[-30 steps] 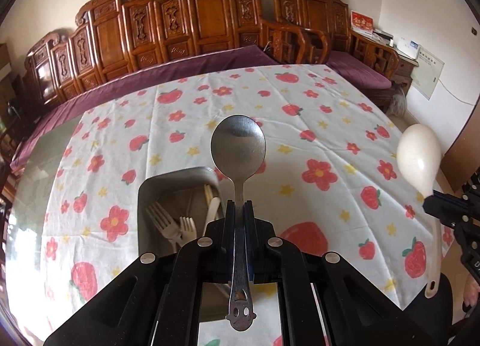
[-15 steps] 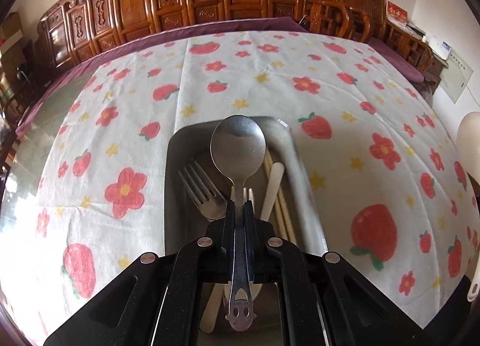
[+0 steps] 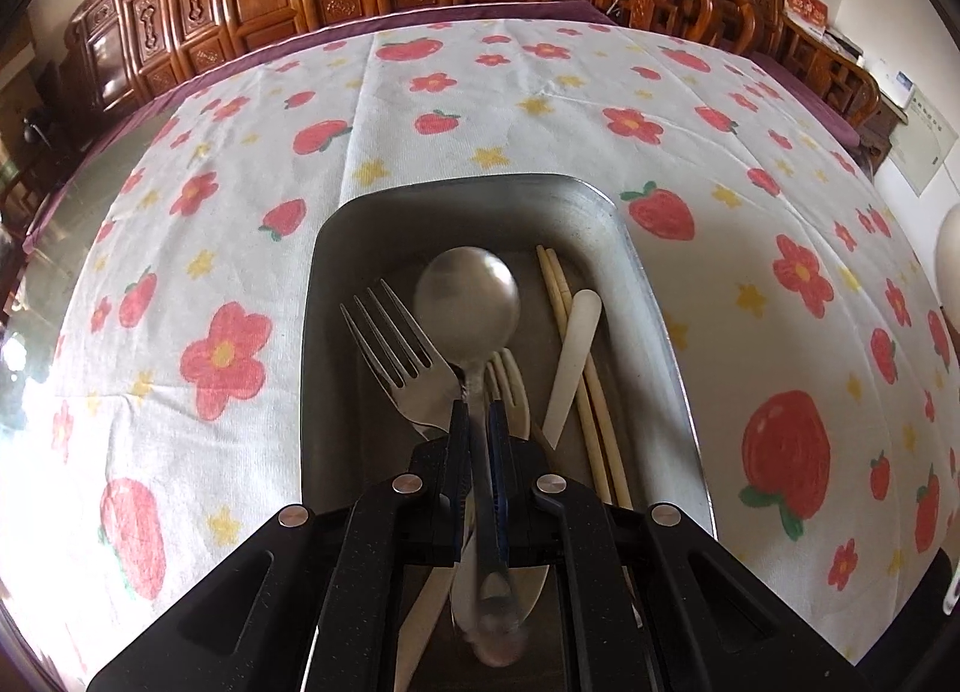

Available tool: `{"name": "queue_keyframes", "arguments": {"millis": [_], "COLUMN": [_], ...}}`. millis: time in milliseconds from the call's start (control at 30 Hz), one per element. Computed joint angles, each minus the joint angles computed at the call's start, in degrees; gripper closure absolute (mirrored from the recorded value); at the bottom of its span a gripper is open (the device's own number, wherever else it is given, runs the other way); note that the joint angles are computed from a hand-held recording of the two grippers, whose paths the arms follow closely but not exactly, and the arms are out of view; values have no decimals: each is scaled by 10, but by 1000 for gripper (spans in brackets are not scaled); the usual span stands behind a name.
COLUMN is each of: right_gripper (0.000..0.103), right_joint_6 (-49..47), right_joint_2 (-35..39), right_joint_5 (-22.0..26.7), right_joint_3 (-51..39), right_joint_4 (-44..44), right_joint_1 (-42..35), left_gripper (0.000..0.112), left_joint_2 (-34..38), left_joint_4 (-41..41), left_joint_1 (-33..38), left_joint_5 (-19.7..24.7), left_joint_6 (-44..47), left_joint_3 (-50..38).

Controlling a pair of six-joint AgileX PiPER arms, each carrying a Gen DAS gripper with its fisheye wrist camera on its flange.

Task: Organize utensils
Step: 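Carry the metal spoon into the tray and open the left tool while the right tool holds the ladle-spoon, then lower the white ladle-spoon into the metal tray and open the right tool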

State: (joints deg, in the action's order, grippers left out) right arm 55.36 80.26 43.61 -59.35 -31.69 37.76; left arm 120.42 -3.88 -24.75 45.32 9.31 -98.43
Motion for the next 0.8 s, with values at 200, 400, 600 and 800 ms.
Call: {"name": "queue_keyframes", "arguments": {"millis": [200, 400, 600, 800], "right_gripper": [98, 98, 98, 98], "right_joint_6": [-14, -42, -75, -113], "right_joint_2": [53, 131, 217, 296], "right_joint_5": [-10, -20, -25, -19], "right_joint_3": [-53, -137, -229, -315], "right_joint_4": [9, 27, 53, 95], "right_joint_1": [6, 12, 10, -1], "left_gripper": [98, 98, 98, 98], "left_joint_2": [-50, -83, -105, -117], "left_joint_4": [-29, -67, -93, -108], "left_joint_1": [24, 65, 101, 128], "left_joint_5": [-23, -24, -24, -25], "left_joint_6": [41, 83, 114, 136], "left_joint_3": [45, 62, 69, 76]}}
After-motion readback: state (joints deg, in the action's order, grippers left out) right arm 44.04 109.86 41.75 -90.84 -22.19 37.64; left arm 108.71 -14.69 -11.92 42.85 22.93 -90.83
